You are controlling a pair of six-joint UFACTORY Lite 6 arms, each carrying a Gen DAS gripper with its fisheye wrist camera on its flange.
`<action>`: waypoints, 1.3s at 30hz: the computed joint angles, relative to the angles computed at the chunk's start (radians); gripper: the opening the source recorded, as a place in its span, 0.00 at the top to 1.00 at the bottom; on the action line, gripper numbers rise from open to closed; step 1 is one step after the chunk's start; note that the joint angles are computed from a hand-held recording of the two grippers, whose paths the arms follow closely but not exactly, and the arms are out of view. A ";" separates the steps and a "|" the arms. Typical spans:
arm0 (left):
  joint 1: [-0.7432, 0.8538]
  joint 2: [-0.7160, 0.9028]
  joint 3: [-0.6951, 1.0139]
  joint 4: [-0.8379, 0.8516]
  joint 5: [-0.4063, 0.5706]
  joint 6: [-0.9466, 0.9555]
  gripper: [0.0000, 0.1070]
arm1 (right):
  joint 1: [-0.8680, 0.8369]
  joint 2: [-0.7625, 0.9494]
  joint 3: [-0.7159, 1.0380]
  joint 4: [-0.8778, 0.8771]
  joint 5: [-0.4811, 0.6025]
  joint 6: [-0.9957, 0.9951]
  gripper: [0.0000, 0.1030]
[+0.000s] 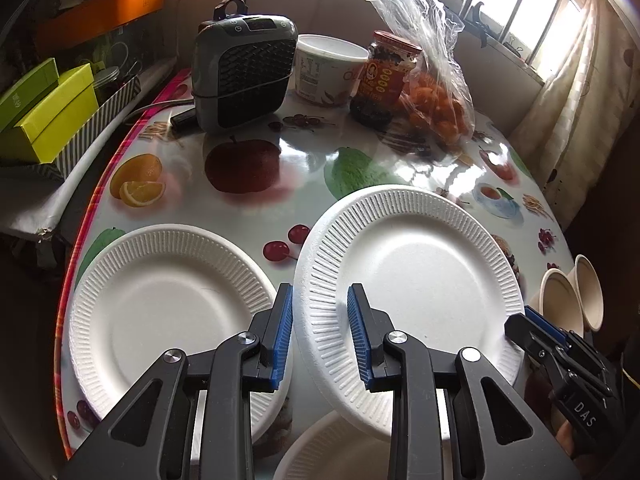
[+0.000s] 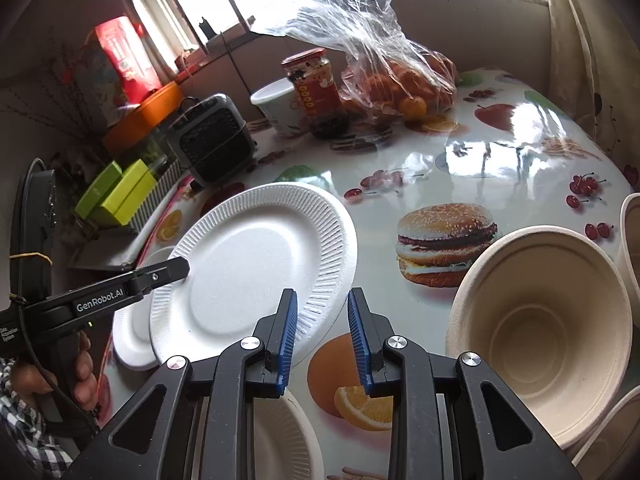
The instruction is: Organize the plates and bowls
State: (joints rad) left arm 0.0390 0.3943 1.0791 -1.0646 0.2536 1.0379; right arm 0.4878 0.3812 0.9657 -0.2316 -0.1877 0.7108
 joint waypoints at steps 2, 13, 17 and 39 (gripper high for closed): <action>-0.002 -0.032 -0.035 -0.026 -0.008 0.028 0.73 | 0.009 -0.026 -0.026 0.044 -0.004 -0.040 0.75; 0.014 -0.226 -0.248 -0.220 -0.016 0.223 0.73 | 0.059 -0.171 -0.169 0.201 -0.032 -0.179 0.75; 0.018 -0.298 -0.325 -0.272 -0.020 0.279 0.73 | 0.081 -0.221 -0.223 0.254 -0.045 -0.223 0.75; 0.069 -0.571 -0.695 -0.611 -0.008 0.623 0.73 | 0.226 -0.330 -0.434 0.467 -0.136 -0.359 0.75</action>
